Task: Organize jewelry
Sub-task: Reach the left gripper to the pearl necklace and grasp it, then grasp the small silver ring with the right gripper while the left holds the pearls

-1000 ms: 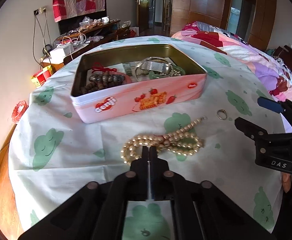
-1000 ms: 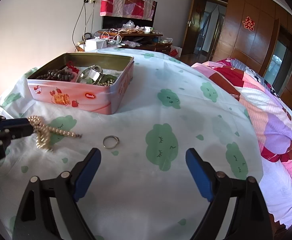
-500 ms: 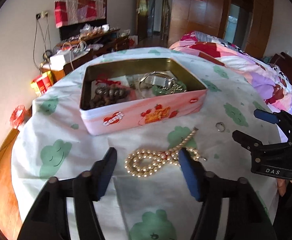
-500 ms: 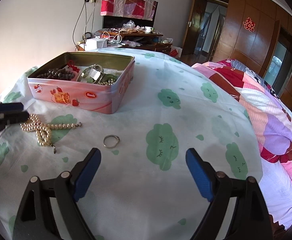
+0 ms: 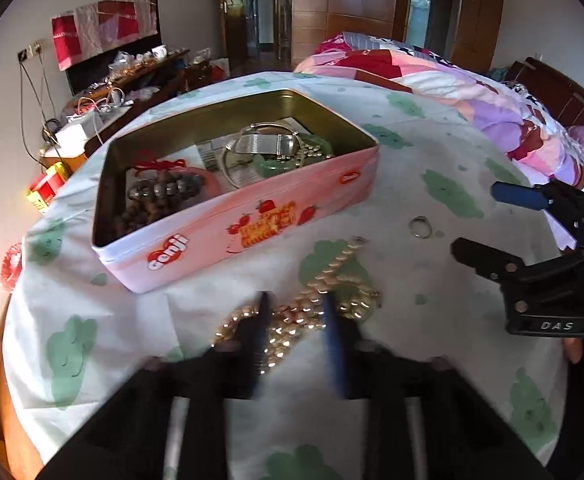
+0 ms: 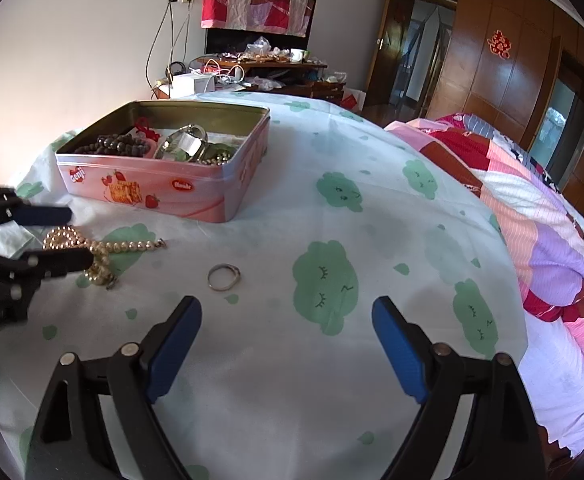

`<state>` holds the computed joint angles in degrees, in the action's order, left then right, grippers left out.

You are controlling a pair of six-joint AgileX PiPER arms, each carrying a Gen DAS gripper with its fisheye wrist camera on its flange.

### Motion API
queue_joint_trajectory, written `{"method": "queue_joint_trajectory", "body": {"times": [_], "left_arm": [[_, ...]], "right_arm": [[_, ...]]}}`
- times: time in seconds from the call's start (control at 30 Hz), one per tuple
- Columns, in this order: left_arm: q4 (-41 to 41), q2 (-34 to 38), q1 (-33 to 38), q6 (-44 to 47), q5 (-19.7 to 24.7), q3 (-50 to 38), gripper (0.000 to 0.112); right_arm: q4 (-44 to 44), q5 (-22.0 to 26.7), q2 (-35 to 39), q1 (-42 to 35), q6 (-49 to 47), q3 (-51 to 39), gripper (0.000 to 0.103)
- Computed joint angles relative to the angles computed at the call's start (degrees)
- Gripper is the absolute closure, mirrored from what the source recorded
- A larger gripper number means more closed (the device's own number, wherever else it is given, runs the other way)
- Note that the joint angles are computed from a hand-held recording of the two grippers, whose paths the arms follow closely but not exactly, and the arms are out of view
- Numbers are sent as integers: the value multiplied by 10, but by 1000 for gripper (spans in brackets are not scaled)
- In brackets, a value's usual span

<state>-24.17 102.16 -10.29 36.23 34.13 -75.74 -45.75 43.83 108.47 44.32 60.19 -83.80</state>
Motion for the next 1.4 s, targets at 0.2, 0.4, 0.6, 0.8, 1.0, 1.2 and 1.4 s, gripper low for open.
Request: {"method": "queue_joint_trajectory", "body": {"times": [0.2,0.4,0.6,0.8,1.0,1.2,1.4], "left_arm": [[-2,-8,8,-24,5,8,100],[-39,-28,34,-21,3,28,112],[-63,-29,51,8,22,25,112],[-43,-39,16,16,-7,43,82],[-51,-47,20,26,-34,57,40],[-24,-21,14,6,-22,46,40],[5,-23,5,-7,-30,50,71]], "right_arm": [[44,2,8,-11,-44,-28,14],[87,30,41,-15,-106,-101,15],[166,51,92,-33,-189,-167,34],[207,11,73,-45,-210,-134,54],[211,-14,59,-40,-211,-110,81],[206,-19,52,-38,-206,-101,82],[182,-21,34,-30,-190,-75,96]]}}
